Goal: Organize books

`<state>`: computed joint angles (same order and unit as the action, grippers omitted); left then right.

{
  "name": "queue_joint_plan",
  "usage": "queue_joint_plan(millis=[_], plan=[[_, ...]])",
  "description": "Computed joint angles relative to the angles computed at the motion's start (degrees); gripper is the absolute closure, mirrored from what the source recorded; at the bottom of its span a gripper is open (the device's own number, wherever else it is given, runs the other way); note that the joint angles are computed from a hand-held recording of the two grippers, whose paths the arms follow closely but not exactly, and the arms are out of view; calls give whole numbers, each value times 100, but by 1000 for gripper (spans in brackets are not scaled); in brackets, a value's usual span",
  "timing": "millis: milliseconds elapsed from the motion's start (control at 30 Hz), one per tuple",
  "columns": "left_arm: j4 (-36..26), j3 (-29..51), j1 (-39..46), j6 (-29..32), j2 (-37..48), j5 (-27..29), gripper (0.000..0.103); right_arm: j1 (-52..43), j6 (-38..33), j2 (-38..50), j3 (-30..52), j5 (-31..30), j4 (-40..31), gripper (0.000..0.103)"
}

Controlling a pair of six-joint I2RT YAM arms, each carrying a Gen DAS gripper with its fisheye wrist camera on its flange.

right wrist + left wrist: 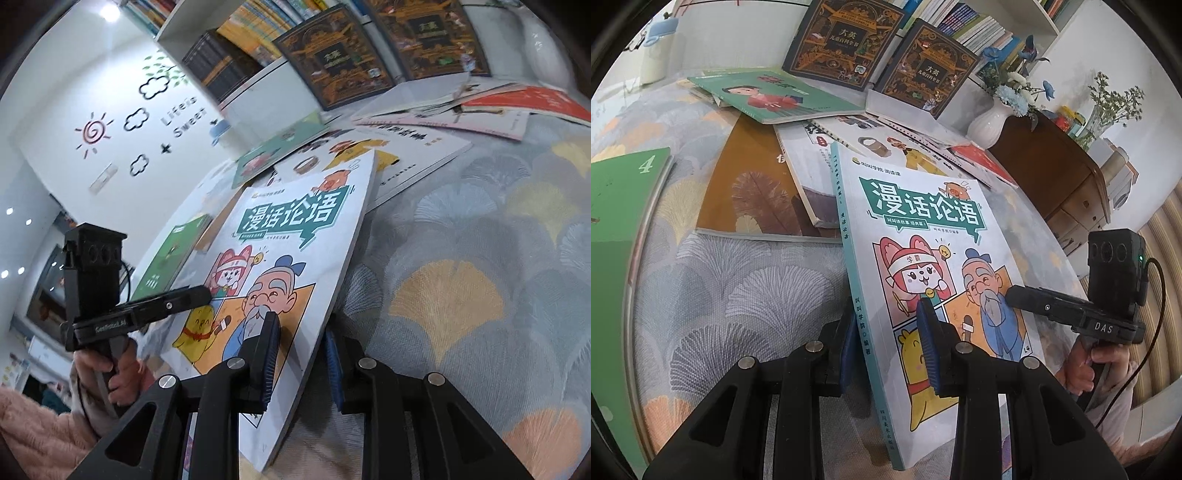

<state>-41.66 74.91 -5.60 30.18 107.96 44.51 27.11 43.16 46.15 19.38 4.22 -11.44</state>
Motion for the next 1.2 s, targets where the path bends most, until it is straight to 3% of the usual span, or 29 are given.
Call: queue_joint_plan(millis=[167, 300, 400, 833, 1067, 1200], plan=[[-46, -34, 47, 91, -82, -28, 73, 1015, 260, 129, 355, 1111, -313, 80], [58, -227, 36, 86, -364, -287, 73, 1484, 396, 160, 419, 1405, -296, 81], [-189, -143, 165, 169, -372, -159, 73, 1700, 368, 281, 499, 1537, -254, 81], [-666, 139, 769, 449, -590, 172, 72, 1992, 37, 1022, 1013, 1579, 286, 81], [-1232, 1054, 1310, 691, -371, 473, 72, 1772, -675, 1978, 2202, 1353, 146, 81], [-1444, 1766, 1582, 778, -153, 563, 71, 1508, -961, 2716, 2958, 929, 107, 81]])
